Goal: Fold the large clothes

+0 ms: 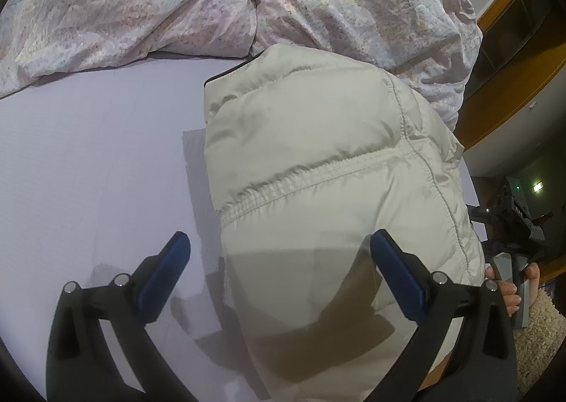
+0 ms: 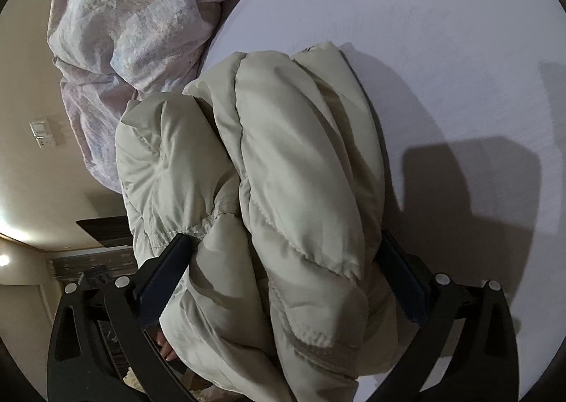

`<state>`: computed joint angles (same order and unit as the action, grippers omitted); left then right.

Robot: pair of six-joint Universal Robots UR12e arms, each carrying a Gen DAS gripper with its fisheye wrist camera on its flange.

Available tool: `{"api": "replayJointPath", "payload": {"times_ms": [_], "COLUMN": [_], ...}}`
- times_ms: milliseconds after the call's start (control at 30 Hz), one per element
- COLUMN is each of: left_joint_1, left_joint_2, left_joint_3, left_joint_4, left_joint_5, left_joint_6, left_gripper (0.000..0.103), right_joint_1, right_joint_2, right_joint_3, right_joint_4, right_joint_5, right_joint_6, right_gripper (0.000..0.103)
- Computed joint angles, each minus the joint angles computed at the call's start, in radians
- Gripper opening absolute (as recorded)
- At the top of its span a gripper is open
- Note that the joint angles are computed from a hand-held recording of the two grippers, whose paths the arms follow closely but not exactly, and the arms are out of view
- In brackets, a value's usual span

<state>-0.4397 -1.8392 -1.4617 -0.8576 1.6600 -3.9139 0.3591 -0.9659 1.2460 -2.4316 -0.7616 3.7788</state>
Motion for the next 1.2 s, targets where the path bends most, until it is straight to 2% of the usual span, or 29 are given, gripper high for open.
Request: {"api": "replayJointPath", "payload": {"times_ms": [67, 167, 367, 600, 700, 900, 1100, 1200], "left_joint_1": [0.002, 0.013, 0.062, 0.084, 0.086, 0.088, 0.093, 0.094], "left_joint_2": [0.002, 0.009, 0.034, 0.030, 0.023, 0.014, 0.010, 0.002], "left_joint_3": [-0.005, -0.023, -0.102, -0.154, -0.162, -0.168, -0.172, -0.174], "left_joint_4": [0.006, 0.028, 0.143, 0.270, 0.309, 0.348, 0.363, 0.383], "left_joint_5": [-0.009, -0.045, -0.226, -0.332, -0.343, -0.344, -0.361, -0.365], "left_joint_6": [-0.002, -0.016, -0.112, -0.218, -0.245, -0.251, -0.248, -0.274], "left_gripper": [0.101, 0.101, 0.101, 0.101, 0.101, 0.101, 0.101, 0.101], "right_joint_1": [-0.001, 0.007, 0.014, 0.020, 0.018, 0.013, 0.011, 0.012], "right_joint_2": [0.007, 0.014, 0.027, 0.041, 0.045, 0.055, 0.056, 0.057], "right_joint_3": [-0.011, -0.043, -0.079, -0.108, -0.113, -0.120, -0.122, -0.120], "right_joint_4": [0.019, 0.102, 0.177, 0.228, 0.240, 0.255, 0.271, 0.254], "right_joint_5": [0.032, 0.038, 0.033, 0.030, 0.041, 0.068, 0.055, 0.056], "right_joint_6": [-0.010, -0.090, -0.152, -0.194, -0.214, -0.239, -0.251, -0.248], "right_gripper": [0.102, 0.102, 0.102, 0.102, 0.102, 0.102, 0.102, 0.102]}}
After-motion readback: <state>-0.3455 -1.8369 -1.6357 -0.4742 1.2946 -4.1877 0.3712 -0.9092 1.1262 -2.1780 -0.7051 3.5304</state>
